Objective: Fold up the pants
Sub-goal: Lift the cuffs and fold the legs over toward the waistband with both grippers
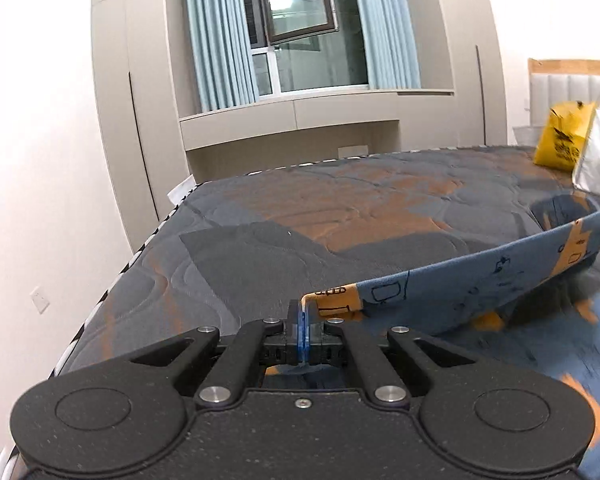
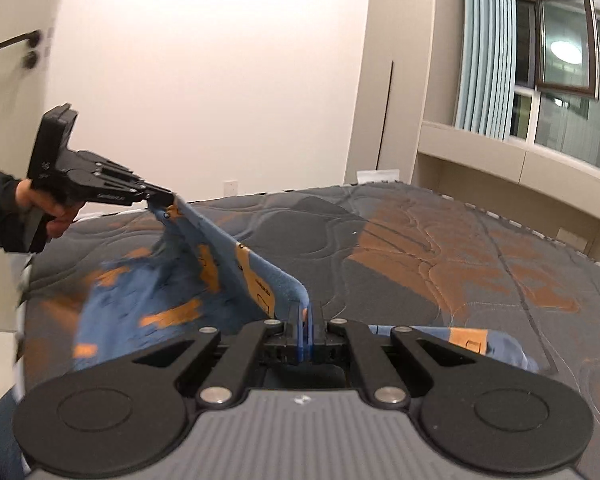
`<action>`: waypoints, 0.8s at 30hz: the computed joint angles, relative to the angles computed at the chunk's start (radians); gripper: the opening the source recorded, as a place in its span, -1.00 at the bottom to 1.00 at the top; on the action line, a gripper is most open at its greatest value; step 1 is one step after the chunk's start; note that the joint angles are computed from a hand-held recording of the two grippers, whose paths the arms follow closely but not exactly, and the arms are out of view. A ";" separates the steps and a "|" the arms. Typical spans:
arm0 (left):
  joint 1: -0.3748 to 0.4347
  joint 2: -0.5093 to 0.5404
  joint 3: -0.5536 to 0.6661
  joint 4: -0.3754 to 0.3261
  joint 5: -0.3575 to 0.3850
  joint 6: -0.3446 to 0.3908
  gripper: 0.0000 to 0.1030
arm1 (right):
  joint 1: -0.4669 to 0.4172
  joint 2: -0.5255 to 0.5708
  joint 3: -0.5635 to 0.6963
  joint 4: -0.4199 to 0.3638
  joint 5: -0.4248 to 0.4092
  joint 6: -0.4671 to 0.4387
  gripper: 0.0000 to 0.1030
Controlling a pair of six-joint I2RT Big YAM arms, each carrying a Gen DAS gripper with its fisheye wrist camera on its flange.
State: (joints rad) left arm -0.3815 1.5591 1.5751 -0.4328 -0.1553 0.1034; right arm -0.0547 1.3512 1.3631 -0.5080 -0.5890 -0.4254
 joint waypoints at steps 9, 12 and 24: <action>-0.078 -0.183 -0.327 0.162 -0.084 0.033 -1.00 | 0.070 -0.259 -0.359 0.192 0.114 -0.019 -0.96; -0.084 -0.201 -0.383 0.195 -0.101 0.026 -1.00 | 0.113 -0.274 -0.403 0.200 0.194 -0.039 -0.96; -0.079 -0.234 -0.469 0.238 -0.078 0.082 -1.00 | 0.193 -0.314 -0.476 0.267 0.363 -0.175 -0.97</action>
